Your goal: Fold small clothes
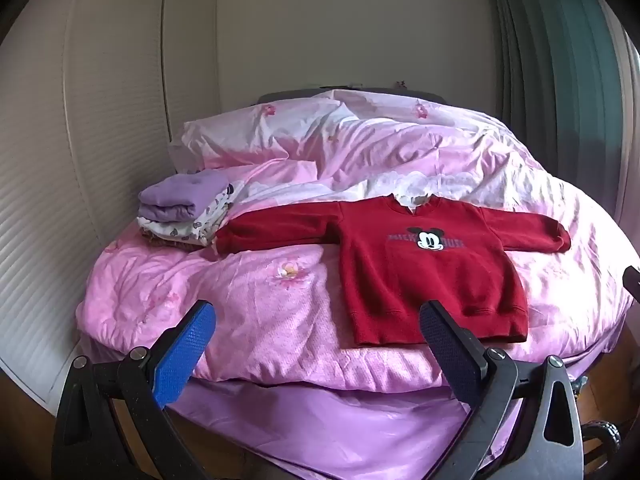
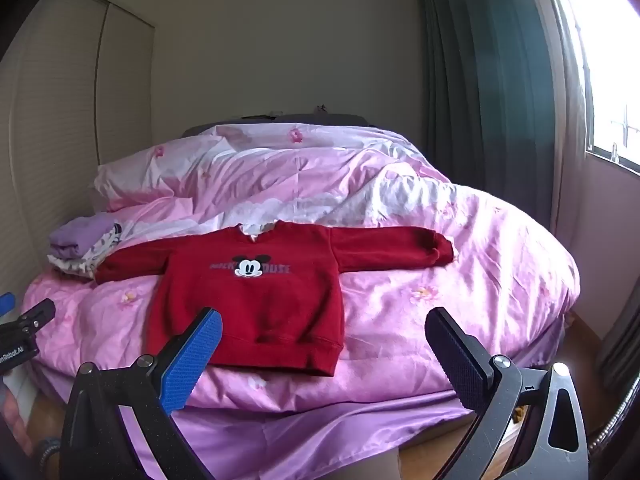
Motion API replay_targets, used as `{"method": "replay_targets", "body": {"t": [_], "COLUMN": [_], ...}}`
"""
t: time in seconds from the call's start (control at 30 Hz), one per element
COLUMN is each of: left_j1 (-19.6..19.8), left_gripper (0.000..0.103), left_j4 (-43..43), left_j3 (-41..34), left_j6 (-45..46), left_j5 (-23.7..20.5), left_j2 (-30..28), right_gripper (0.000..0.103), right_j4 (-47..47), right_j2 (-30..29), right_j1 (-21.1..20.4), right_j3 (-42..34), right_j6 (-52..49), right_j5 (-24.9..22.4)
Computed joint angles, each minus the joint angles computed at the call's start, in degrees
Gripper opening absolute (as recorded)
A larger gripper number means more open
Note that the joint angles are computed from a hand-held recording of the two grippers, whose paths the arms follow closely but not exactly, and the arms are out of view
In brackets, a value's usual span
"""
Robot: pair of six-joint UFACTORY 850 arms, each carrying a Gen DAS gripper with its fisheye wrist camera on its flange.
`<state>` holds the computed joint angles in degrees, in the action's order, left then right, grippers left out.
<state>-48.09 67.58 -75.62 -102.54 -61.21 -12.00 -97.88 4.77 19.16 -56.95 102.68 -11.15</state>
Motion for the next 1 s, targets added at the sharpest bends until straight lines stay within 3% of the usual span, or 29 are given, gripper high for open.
{"method": "replay_targets", "body": {"t": [0.1, 0.47, 1.0], "left_j1": [0.0, 0.8, -0.2], "left_gripper": [0.103, 0.103, 0.103], "left_j4": [-0.2, 0.2, 0.0], "left_j3": [0.1, 0.7, 0.3], "left_j6": [-0.8, -1.3, -1.3], "left_j5": [0.8, 2.0, 0.1], "left_j2": [0.2, 0.2, 0.7], "right_gripper": [0.102, 0.102, 0.102], "right_j4": [4.2, -1.0, -4.2], "right_j2": [-0.4, -0.3, 0.0], "right_j1": [-0.1, -0.7, -0.7], "right_j3": [-0.6, -0.3, 0.4], "right_j6": [-4.3, 0.5, 4.3], "right_j5": [0.4, 0.1, -0.3]}}
